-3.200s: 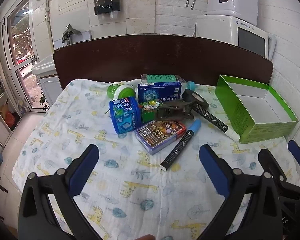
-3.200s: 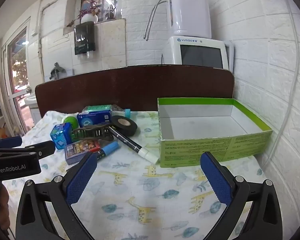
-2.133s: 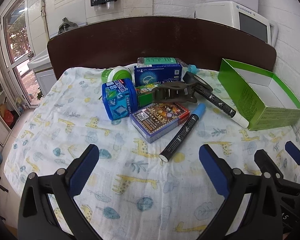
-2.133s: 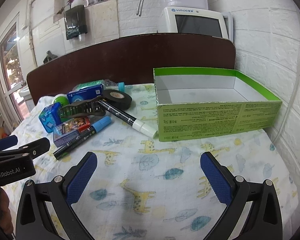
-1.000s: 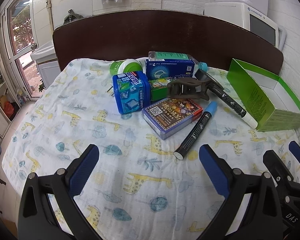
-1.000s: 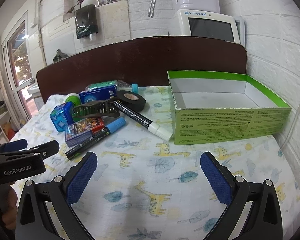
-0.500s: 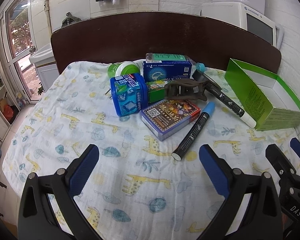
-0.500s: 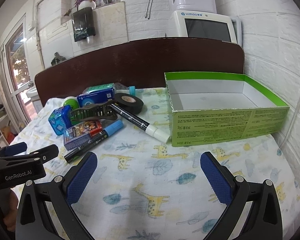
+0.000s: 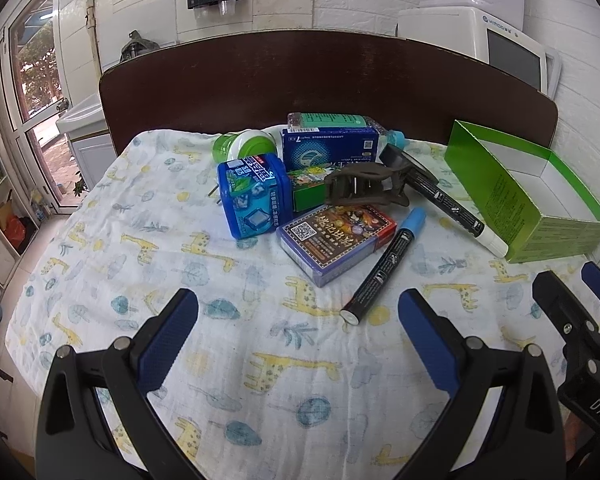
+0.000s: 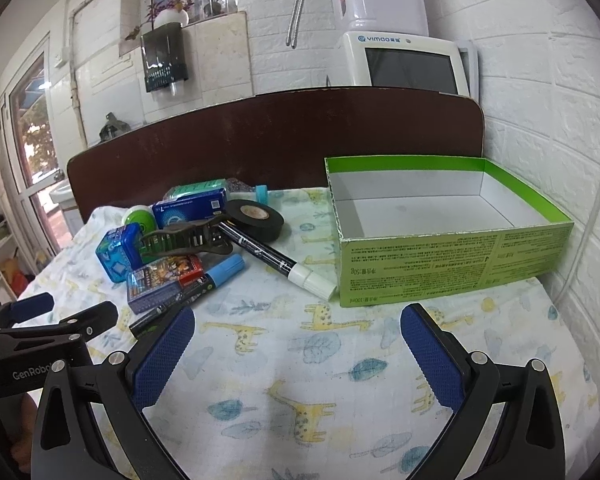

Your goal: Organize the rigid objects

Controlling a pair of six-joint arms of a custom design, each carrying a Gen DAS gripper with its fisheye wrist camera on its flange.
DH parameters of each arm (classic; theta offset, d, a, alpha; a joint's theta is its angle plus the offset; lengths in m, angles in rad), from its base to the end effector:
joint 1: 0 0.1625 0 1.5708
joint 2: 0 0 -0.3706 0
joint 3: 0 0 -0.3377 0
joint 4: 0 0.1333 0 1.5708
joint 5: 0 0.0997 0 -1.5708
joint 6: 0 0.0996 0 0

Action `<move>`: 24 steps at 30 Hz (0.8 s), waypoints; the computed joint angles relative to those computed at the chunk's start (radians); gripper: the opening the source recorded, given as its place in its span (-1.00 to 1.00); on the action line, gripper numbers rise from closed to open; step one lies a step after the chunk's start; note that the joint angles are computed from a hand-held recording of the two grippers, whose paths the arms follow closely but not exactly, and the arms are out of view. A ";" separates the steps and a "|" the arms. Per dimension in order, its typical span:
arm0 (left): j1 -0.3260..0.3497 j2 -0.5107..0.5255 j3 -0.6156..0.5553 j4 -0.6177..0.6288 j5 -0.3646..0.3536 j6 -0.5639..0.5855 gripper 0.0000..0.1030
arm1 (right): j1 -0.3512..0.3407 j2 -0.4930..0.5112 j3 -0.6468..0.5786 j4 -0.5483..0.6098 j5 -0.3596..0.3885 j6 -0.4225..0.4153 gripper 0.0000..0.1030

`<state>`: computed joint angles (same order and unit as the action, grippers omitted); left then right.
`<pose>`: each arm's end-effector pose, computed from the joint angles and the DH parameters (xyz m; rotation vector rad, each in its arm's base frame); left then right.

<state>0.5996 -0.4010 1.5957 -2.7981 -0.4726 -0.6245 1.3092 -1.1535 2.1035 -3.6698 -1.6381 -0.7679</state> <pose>-0.3423 -0.5029 -0.0490 0.3586 2.1753 -0.9907 -0.0014 -0.4946 0.2769 0.5129 -2.1770 1.2228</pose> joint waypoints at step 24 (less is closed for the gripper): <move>0.116 -0.022 -0.050 -0.095 -0.245 0.176 -0.14 | 0.095 0.081 -0.367 0.795 0.079 0.023 -0.39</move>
<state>0.7159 -0.4226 1.5459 -2.8932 -0.7180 -0.4488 1.4038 -1.0722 1.7363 -2.8744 -1.5594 -0.7449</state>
